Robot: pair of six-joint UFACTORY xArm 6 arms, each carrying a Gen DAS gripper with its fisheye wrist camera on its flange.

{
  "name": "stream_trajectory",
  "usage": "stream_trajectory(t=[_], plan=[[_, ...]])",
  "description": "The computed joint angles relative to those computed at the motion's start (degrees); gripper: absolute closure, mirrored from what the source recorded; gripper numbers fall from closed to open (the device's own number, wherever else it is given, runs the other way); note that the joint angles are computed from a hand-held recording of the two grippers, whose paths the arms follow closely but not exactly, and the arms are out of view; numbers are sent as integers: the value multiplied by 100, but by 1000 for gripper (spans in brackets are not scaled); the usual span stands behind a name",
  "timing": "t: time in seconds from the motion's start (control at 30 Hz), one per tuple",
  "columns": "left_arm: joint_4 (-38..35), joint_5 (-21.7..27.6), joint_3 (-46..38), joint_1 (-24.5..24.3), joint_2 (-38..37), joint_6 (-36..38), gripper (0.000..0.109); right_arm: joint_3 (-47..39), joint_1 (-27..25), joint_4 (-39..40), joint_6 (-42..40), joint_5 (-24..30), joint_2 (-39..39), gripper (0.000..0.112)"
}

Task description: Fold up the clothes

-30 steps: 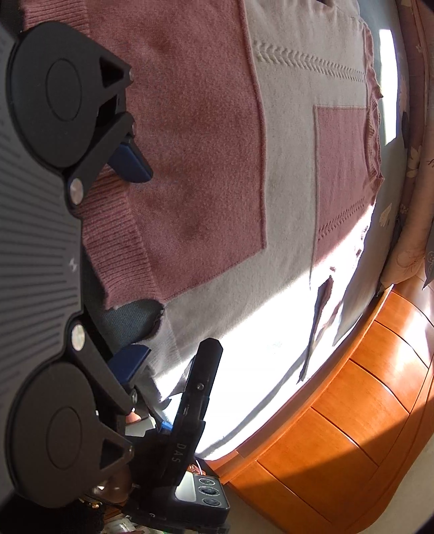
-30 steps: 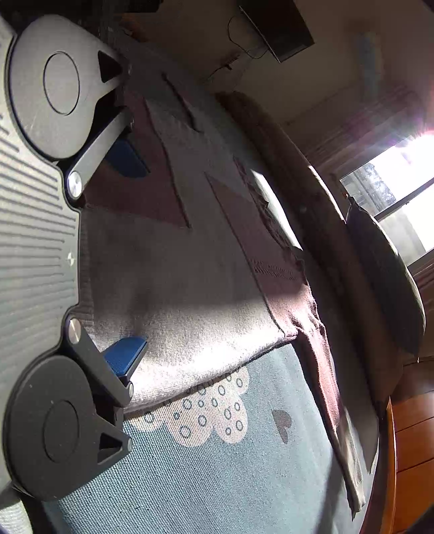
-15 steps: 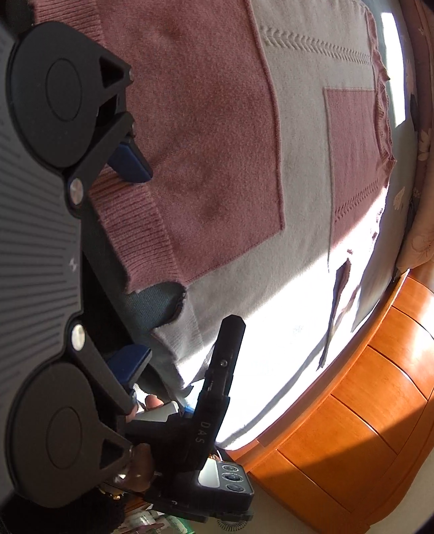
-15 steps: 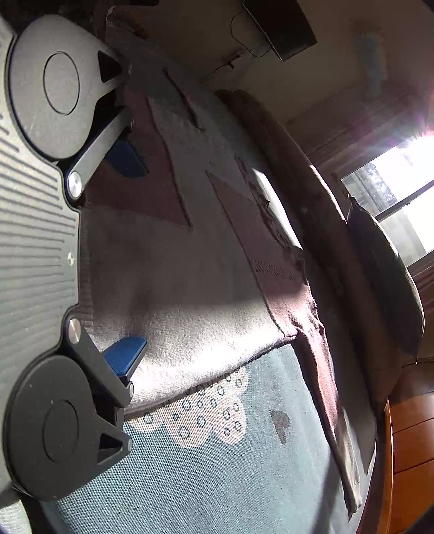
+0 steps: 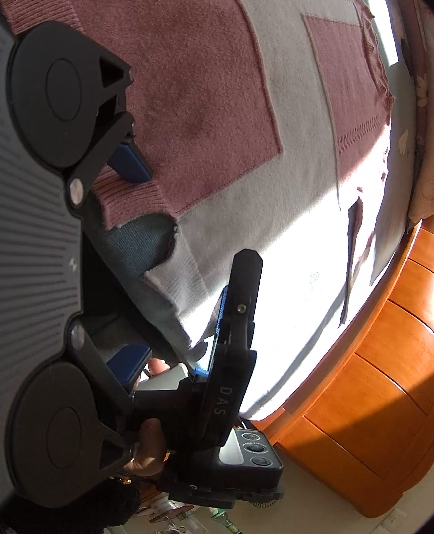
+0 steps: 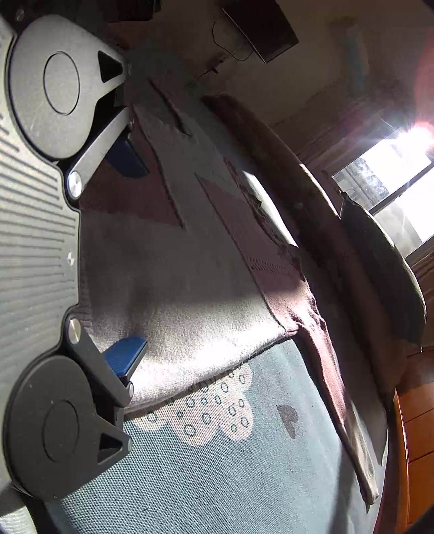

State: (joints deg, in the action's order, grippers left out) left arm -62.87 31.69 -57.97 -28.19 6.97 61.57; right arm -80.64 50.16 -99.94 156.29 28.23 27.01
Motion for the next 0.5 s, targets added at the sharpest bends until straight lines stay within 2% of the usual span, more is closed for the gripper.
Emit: stream_trajectory(t=[0.17, 0.27, 0.5], plan=[[-100, -331, -199, -59, 114, 57, 6, 87, -40, -354, 498, -50, -57, 9], [142, -467, -378, -83, 343, -349, 6, 112, -62, -474, 661, -75, -71, 9], [-31, 0, -288, -108, 255, 8, 6, 161, -97, -757, 1070, -107, -100, 9]])
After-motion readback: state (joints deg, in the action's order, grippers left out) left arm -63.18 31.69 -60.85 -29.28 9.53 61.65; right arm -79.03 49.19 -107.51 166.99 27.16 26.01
